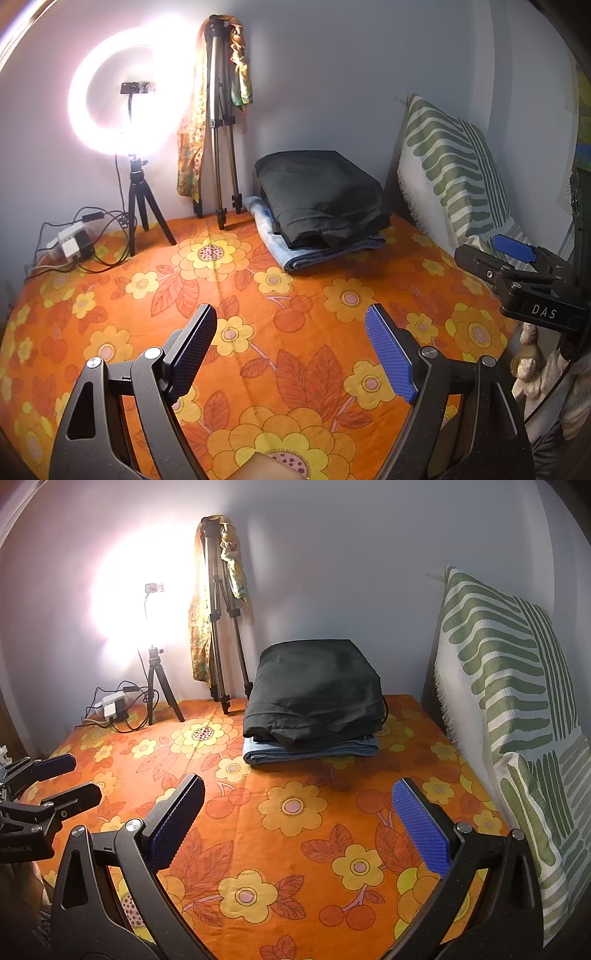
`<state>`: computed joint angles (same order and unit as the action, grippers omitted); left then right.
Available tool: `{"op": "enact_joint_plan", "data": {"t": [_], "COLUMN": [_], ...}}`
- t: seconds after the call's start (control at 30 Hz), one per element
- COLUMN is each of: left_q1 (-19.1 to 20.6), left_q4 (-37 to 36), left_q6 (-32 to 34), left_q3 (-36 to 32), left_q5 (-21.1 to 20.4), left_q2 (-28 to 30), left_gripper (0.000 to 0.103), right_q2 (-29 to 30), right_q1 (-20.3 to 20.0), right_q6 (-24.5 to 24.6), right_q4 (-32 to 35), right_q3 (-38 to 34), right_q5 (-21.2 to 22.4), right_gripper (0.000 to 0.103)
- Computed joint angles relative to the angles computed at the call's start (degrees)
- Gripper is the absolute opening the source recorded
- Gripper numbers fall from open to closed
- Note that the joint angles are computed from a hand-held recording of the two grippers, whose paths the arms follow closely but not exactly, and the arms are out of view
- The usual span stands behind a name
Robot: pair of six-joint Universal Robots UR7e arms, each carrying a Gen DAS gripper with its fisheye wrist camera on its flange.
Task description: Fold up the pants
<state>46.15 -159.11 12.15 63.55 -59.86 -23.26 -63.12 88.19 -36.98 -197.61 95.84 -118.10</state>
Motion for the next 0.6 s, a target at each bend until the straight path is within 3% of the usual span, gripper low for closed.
{"op": "enact_joint_plan", "data": {"t": [0.6], "left_q1": [0.2], "left_q4": [0.5], "left_q6": [-0.5], "left_q3": [0.0], "left_q5": [-0.2], "left_q2": [-0.1], "left_gripper": [0.083], "right_q2": [0.1], "right_q1": [0.0], "right_q6": [0.6], "right_q4": [-0.2], "right_q3": [0.3], "right_q5": [-0.9], "right_gripper": [0.103]}}
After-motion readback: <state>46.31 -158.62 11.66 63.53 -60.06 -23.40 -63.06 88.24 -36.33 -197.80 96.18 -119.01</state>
